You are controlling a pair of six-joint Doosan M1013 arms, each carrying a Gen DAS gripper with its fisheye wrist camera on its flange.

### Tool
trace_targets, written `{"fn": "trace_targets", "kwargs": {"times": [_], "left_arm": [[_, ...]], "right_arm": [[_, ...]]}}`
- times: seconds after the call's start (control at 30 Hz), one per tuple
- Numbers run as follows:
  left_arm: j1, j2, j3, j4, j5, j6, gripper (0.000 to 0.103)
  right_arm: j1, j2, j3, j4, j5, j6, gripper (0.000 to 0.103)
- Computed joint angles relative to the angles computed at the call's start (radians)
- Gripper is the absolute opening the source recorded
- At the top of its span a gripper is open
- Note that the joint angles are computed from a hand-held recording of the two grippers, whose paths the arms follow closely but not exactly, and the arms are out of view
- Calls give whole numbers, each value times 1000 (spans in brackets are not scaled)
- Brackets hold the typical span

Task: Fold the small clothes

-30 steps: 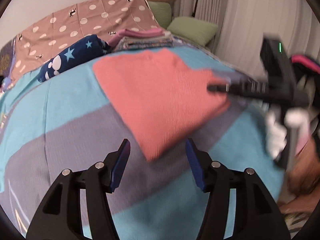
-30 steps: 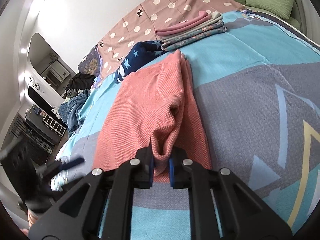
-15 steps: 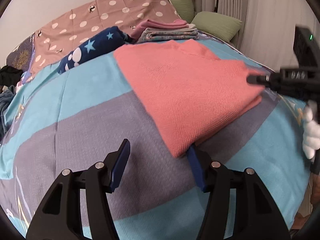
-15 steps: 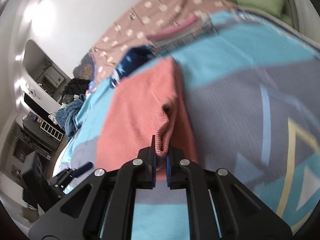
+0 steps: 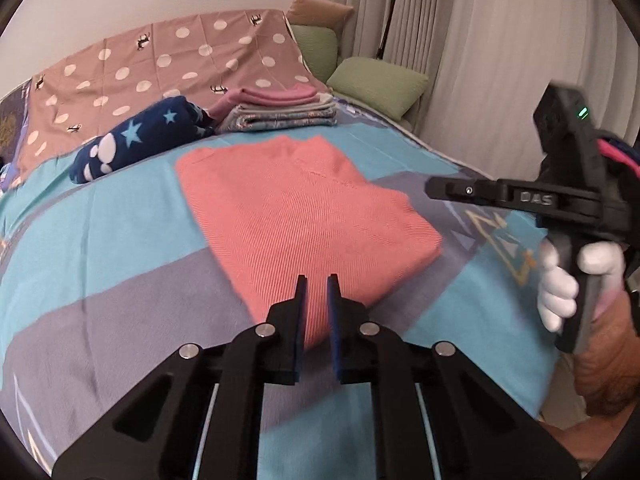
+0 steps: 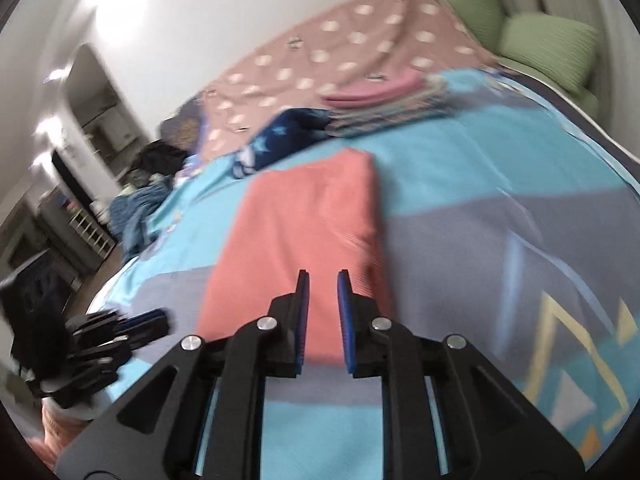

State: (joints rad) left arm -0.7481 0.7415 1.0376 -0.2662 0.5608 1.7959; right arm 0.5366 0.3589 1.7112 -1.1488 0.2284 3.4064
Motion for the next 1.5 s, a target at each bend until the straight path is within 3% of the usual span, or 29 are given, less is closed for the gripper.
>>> {"fn": "trace_targets", "kwargs": {"times": [0.03,0.1,0.13,0.17,0.2,0.27,0.4,0.5,0.57,0.73,0.83,0.9,0.97,1.13,1.3,1.5], "left_arm": [[-3,22,-30,32,41,-39,11],[-11,68,-85,139,126,-147,12],[-9,72,-74,127,110,-145,12],[-5,63,-51,92,76,-122,12],[0,58,-45,63,79,-106,12],[7,53,-42,23,92,-85,12],[7,56,-60,12,114,-84,15],[0,54,-66,54,59,-101,16],[-4,66,-94,108,57,-146,17],[7,121,-188,127,95,-211,17],[13,136,-201,90,96,-187,17],[15,133,-192,74,84,-167,17],[18,133,-187,56,79,-154,17],[24,130,-173,-2,63,-123,17],[22,128,-168,8,54,-124,18],[27,108,-157,17,37,-147,18]], "right_arm": [[-2,10,-12,38,-14,-56,16],[-6,41,-44,249,9,-282,16],[-5,60,-68,374,71,-401,15],[-8,78,-84,453,135,-468,2],[-15,91,-81,494,146,-482,0],[-27,74,-45,487,73,-429,0],[0,75,-78,425,163,-440,6],[-2,71,-95,371,112,-462,6],[-4,80,-123,344,129,-473,7],[-29,111,-174,481,101,-637,8],[-43,150,-216,649,186,-766,5],[-66,149,-177,707,87,-764,1],[-80,141,-158,794,44,-811,0],[-57,152,-182,627,111,-706,0],[-58,153,-182,632,109,-712,0],[-45,152,-205,599,181,-729,0]]}}
